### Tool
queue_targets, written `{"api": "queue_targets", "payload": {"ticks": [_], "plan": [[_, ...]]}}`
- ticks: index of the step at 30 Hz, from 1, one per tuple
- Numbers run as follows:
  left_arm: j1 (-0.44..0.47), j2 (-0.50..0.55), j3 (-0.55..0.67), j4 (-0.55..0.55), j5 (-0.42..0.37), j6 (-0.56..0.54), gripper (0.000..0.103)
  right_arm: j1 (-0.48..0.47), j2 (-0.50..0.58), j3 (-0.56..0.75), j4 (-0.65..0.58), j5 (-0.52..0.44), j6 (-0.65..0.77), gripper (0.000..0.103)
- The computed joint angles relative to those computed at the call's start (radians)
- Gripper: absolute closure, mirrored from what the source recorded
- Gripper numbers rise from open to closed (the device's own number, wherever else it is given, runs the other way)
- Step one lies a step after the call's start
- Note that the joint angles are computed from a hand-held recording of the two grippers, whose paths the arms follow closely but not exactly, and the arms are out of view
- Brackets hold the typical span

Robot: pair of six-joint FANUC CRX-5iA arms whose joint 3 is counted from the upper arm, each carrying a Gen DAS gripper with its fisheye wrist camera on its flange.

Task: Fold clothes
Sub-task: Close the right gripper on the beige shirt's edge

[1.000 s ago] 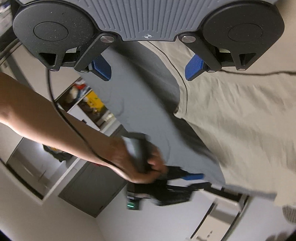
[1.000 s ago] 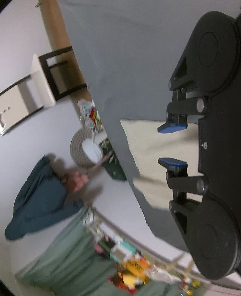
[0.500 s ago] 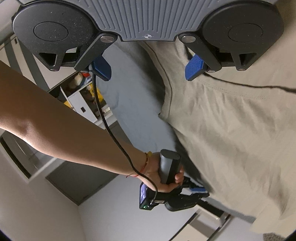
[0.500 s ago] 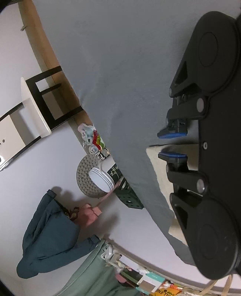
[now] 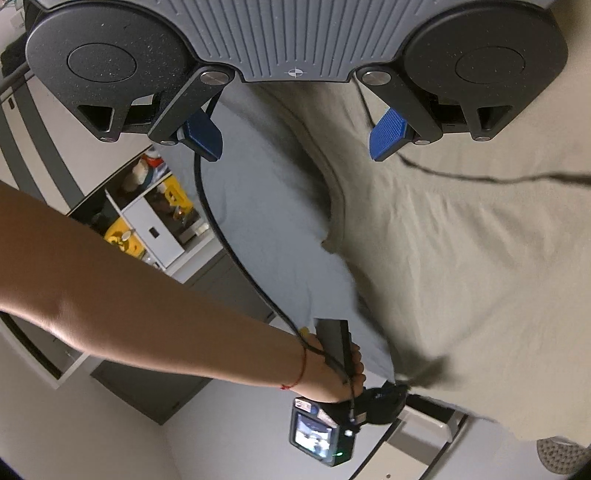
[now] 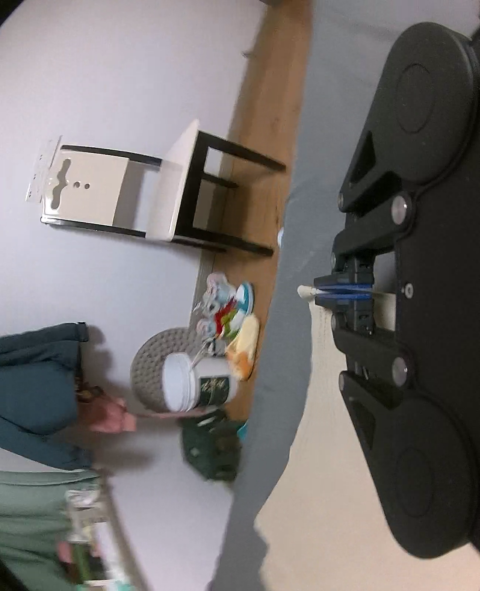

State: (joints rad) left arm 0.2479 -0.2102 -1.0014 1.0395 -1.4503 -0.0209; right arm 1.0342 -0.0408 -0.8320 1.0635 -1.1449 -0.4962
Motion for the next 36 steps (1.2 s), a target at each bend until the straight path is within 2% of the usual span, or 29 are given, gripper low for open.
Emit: {"api": "queue_targets", "payload": {"ticks": [2,4,7,8,9,10,12,15,17,18,20,23,26,27,29,33,36], "plan": [[-0.004,-0.005,-0.003,0.005,0.009,0.006,0.016,-0.008,0.048,0.037,-0.061,-0.020,0.037,0.100],[0.003,-0.021,-0.010,0.023,0.015,0.006,0.016,-0.023,0.070,0.049,-0.106,-0.003,0.010,0.100],[0.021,-0.044,-0.015,0.085,0.027,0.027,0.016,-0.013,0.077,0.059,-0.118,-0.022,-0.004,0.098],[0.027,-0.050,-0.015,0.113,0.034,0.038,0.016,-0.009,0.078,0.062,-0.121,-0.029,-0.008,0.090],[0.032,-0.087,-0.025,0.157,0.071,0.055,0.016,-0.006,0.080,0.066,-0.123,-0.037,-0.012,0.079],[0.033,-0.123,-0.034,0.202,0.114,0.072,0.016,0.001,0.073,0.074,-0.133,-0.057,-0.005,0.061],[0.026,-0.196,-0.049,0.284,0.219,0.089,0.016,0.018,0.050,0.080,-0.117,-0.094,-0.007,0.059],[0.035,-0.286,-0.048,0.367,0.412,0.009,0.016,0.048,0.002,0.092,-0.053,-0.098,-0.003,0.059],[0.059,-0.294,-0.028,0.371,0.522,-0.018,0.016,0.053,-0.010,0.118,-0.005,-0.042,0.025,0.059],[0.086,-0.276,-0.012,0.357,0.547,-0.006,0.015,0.050,0.000,0.146,0.011,-0.003,0.046,0.059],[0.154,-0.215,0.028,0.307,0.553,0.082,0.016,0.040,0.031,0.208,0.038,0.089,0.087,0.060],[0.241,-0.131,0.071,0.218,0.507,0.231,0.016,0.012,0.108,0.319,0.057,0.223,0.157,0.061],[0.249,-0.067,0.081,0.199,0.436,0.289,0.016,-0.003,0.247,0.494,-0.002,0.267,0.319,0.069],[0.254,-0.051,0.081,0.197,0.402,0.290,0.016,-0.004,0.296,0.559,-0.041,0.256,0.401,0.072],[0.232,-0.051,0.065,0.212,0.418,0.276,0.016,-0.008,0.392,0.686,-0.123,0.199,0.563,0.079],[0.192,-0.046,0.057,0.233,0.461,0.233,0.016,-0.021,0.563,0.913,-0.217,0.039,0.806,0.080],[0.186,-0.018,0.073,0.249,0.458,0.200,0.016,-0.029,0.673,1.076,-0.290,-0.067,1.066,0.080]]}}
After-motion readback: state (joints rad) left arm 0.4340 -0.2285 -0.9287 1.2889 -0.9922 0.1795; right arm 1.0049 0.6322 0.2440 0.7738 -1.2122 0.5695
